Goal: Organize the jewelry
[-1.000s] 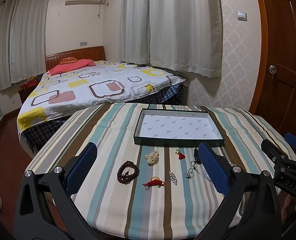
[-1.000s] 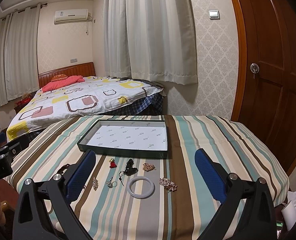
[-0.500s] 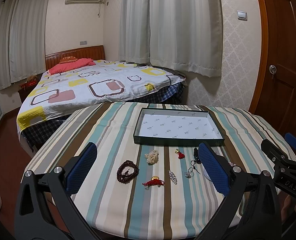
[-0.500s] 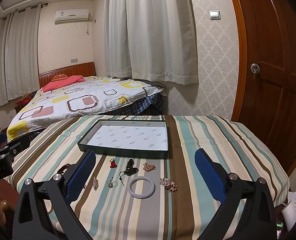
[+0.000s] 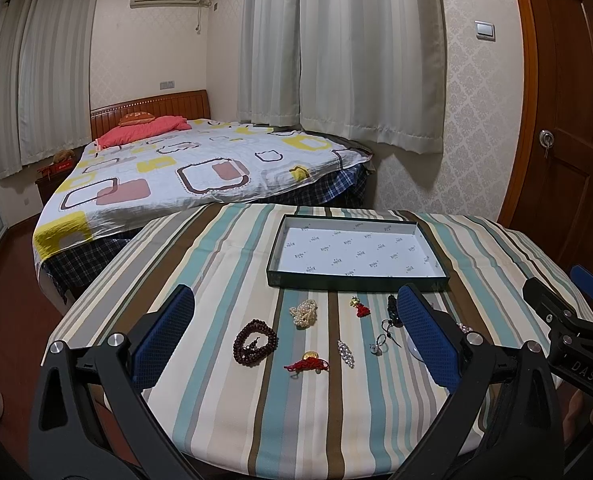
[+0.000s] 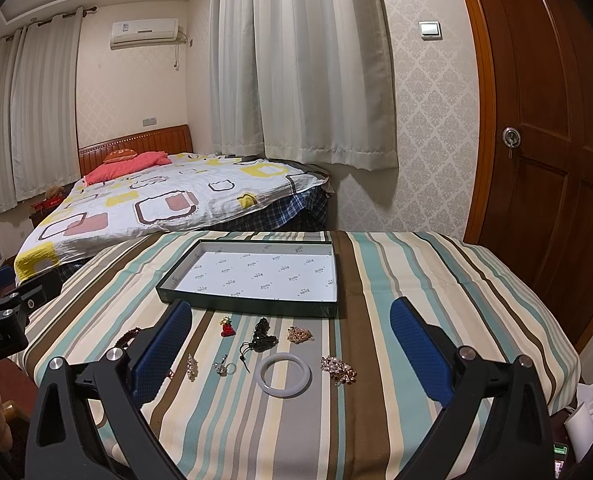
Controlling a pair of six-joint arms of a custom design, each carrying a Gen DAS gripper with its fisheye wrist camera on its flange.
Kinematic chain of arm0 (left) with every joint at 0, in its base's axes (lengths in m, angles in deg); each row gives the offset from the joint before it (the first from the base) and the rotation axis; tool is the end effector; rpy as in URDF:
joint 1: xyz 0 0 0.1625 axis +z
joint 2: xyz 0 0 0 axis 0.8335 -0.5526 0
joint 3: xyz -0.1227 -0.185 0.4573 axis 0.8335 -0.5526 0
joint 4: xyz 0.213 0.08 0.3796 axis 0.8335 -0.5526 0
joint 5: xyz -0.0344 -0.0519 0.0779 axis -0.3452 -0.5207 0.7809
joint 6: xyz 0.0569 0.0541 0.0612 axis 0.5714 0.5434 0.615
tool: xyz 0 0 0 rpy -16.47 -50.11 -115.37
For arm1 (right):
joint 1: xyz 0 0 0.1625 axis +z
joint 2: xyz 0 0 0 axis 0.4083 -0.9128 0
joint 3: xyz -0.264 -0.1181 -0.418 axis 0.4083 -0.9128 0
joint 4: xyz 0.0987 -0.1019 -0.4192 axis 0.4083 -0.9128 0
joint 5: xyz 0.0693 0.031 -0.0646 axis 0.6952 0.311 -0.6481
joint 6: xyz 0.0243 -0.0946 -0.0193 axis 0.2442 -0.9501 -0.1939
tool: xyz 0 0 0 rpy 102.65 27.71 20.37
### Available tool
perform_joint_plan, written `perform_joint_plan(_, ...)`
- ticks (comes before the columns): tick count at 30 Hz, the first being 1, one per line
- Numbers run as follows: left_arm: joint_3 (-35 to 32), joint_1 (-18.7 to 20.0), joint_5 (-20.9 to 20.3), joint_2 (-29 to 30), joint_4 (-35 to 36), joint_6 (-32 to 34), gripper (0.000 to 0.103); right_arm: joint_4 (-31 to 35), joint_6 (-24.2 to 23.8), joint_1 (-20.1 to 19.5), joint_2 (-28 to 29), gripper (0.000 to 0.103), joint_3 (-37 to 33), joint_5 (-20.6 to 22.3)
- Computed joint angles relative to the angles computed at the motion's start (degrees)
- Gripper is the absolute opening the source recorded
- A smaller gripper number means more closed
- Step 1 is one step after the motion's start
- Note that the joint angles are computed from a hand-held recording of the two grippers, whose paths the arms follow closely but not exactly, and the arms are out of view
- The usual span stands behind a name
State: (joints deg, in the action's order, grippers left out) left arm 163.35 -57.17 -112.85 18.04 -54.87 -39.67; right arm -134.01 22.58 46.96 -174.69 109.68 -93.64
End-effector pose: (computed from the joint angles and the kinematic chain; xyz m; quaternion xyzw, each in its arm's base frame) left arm -0.5036 -0.2105 0.0344 0.0772 0.7508 -0.5221 0.3972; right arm 0.0647 -0.2812 0.4205 0.3087 -0.8089 0.4459 0.2270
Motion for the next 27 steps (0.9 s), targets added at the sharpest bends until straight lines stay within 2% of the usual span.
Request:
perform_joint_plan(19,0.7,0.2,-0.2,1.1,-2.7,0.7,0.099,0.2,-0.6,-1.1,-0.2,0.097,0.1,1.0)
perform_joint_plan(22,1.3,0.4,-0.3,1.7,-4.6,1.4,0.099,0.4,-0.7,-1.5,-0.1,0.097,0.0,1.2)
perform_joint_plan(27,4.6,1.0,0.1,1.1,-9.9,3.4,0.099,-2.8,0.1,-0.2,2.7,0.097,0.5,-0.2)
